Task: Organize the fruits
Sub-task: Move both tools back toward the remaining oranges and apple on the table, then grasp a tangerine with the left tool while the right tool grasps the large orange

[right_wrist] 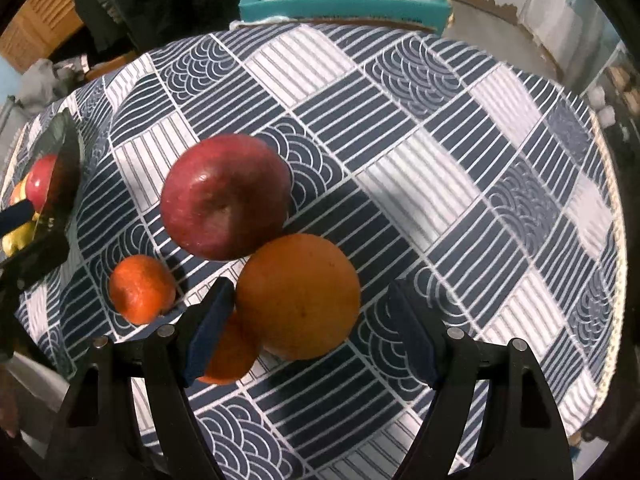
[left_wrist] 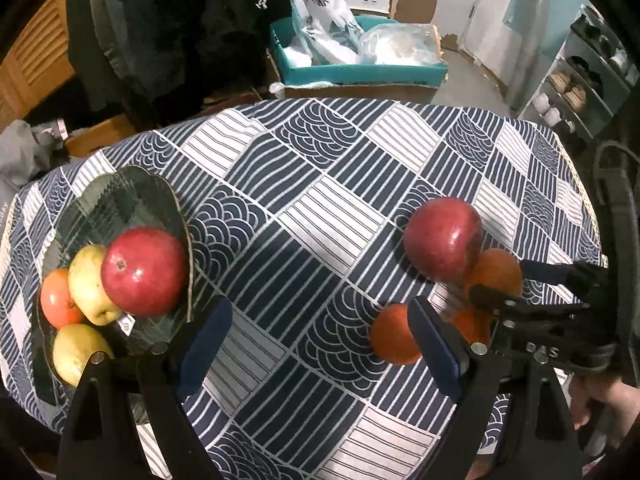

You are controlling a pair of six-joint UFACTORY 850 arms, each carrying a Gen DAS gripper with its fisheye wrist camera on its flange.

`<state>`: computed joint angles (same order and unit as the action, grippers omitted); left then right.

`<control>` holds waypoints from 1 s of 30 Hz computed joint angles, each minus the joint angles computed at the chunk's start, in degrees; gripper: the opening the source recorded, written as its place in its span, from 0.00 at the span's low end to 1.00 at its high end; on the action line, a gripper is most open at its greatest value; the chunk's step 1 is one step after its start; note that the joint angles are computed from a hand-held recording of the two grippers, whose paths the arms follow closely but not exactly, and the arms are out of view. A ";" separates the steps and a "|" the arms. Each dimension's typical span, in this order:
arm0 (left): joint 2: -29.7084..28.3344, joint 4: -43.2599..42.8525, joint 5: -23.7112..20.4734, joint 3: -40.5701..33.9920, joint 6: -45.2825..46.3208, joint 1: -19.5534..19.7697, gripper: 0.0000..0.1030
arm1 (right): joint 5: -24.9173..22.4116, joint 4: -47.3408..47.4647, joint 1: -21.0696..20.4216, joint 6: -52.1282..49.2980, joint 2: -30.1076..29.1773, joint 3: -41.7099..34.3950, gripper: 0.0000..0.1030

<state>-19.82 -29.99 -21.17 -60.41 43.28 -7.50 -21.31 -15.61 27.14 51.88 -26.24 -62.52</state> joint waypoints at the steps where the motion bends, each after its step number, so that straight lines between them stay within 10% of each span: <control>1: -0.06 -0.82 -0.62 -0.05 0.77 0.11 0.88 | 0.38 1.23 -0.16 -0.84 -0.19 0.08 0.77; 7: -0.35 -3.64 -2.38 0.28 3.82 -0.24 0.88 | 2.71 12.10 -1.34 -10.30 -0.44 0.73 0.63; 21: -1.03 0.18 -1.48 1.70 4.33 -3.22 0.87 | 0.06 -7.71 -0.36 10.33 4.95 4.32 0.62; 30: -2.48 2.64 -0.43 2.22 5.31 -4.70 0.60 | 0.36 -8.06 -0.54 11.63 5.42 4.92 0.62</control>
<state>-22.30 -27.34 -21.61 -58.19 48.59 -12.21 -20.95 -23.67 26.60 63.51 -20.82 -57.60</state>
